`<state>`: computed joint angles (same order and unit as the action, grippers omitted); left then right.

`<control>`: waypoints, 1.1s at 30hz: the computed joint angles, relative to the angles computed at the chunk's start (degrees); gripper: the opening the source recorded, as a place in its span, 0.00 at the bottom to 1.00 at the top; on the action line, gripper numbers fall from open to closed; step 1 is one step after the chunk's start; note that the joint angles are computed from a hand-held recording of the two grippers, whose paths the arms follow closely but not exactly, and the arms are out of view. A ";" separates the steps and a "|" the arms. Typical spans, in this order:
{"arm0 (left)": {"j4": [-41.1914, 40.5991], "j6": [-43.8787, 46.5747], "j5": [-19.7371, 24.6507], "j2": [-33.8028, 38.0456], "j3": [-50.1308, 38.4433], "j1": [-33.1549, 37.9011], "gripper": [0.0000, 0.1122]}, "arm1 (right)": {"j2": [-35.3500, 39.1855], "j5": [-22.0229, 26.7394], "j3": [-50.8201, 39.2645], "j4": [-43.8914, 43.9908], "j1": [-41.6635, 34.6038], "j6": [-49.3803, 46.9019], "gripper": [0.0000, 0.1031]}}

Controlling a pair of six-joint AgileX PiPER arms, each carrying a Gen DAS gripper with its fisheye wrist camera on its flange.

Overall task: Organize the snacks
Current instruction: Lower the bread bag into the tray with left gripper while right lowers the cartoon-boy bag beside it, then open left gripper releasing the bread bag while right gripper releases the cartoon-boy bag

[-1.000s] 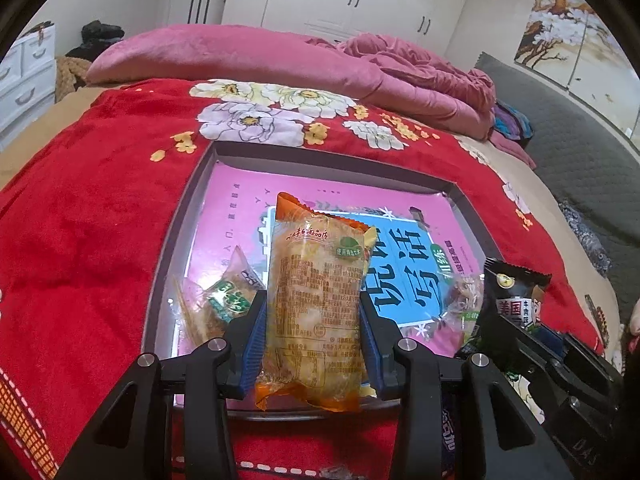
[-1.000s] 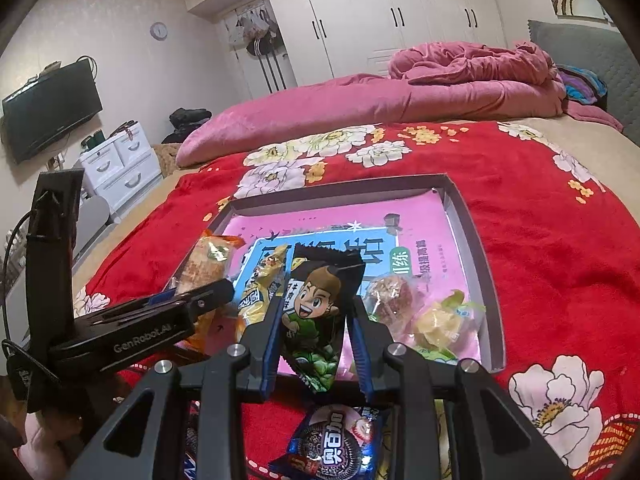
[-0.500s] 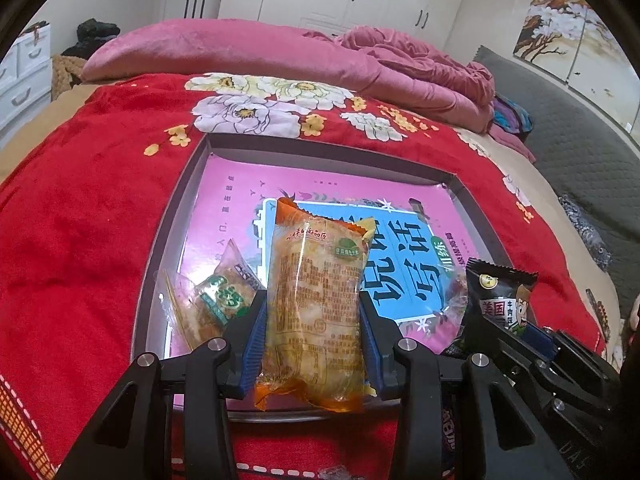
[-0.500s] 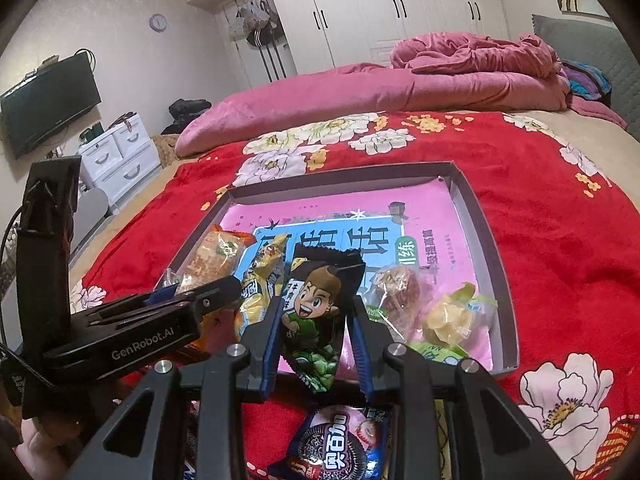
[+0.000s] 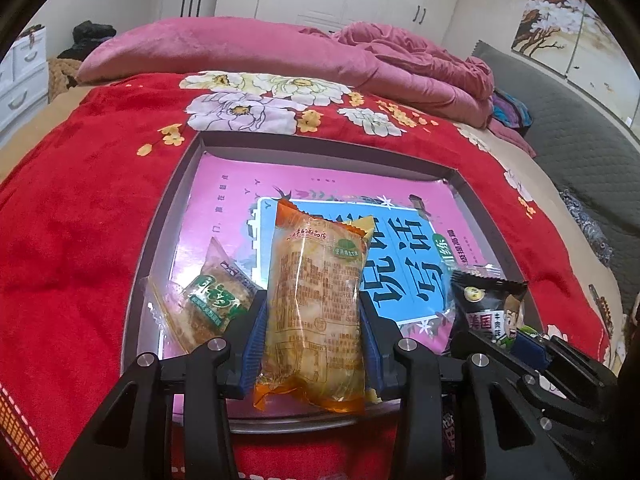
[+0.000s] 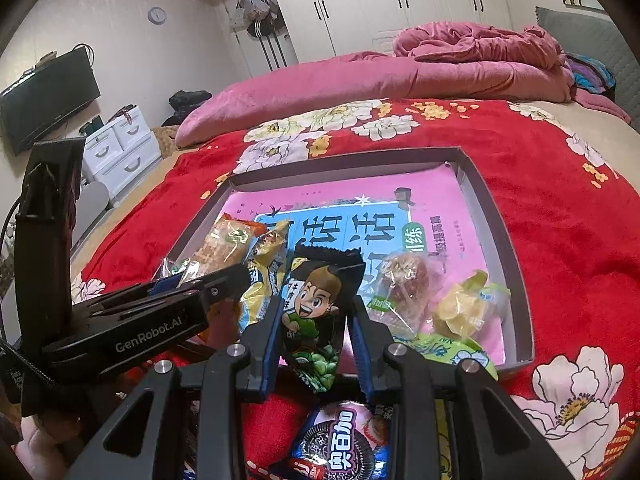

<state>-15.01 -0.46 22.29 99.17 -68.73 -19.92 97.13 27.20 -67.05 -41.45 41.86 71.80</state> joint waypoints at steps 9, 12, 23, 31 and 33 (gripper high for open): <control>-3.17 2.60 1.64 1.39 -1.22 0.39 0.39 | 0.54 -0.04 -0.39 1.34 -0.17 -1.52 0.32; -3.34 2.73 1.82 1.59 -1.35 0.48 0.39 | 0.82 0.59 -0.61 1.35 0.08 -1.57 0.32; -4.56 3.66 1.78 1.76 -1.26 0.66 0.39 | 1.31 1.21 -1.17 2.33 0.17 -2.62 0.34; -4.68 3.79 1.84 1.75 -1.26 0.72 0.39 | 2.27 0.25 -2.09 4.29 0.95 -6.61 0.35; -4.78 3.86 1.91 1.74 -1.29 0.79 0.39 | 2.28 0.09 -2.12 5.18 0.89 -7.33 0.35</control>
<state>-19.79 3.40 24.20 100.91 -70.02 -19.13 99.40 27.29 -69.17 -36.27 42.76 64.47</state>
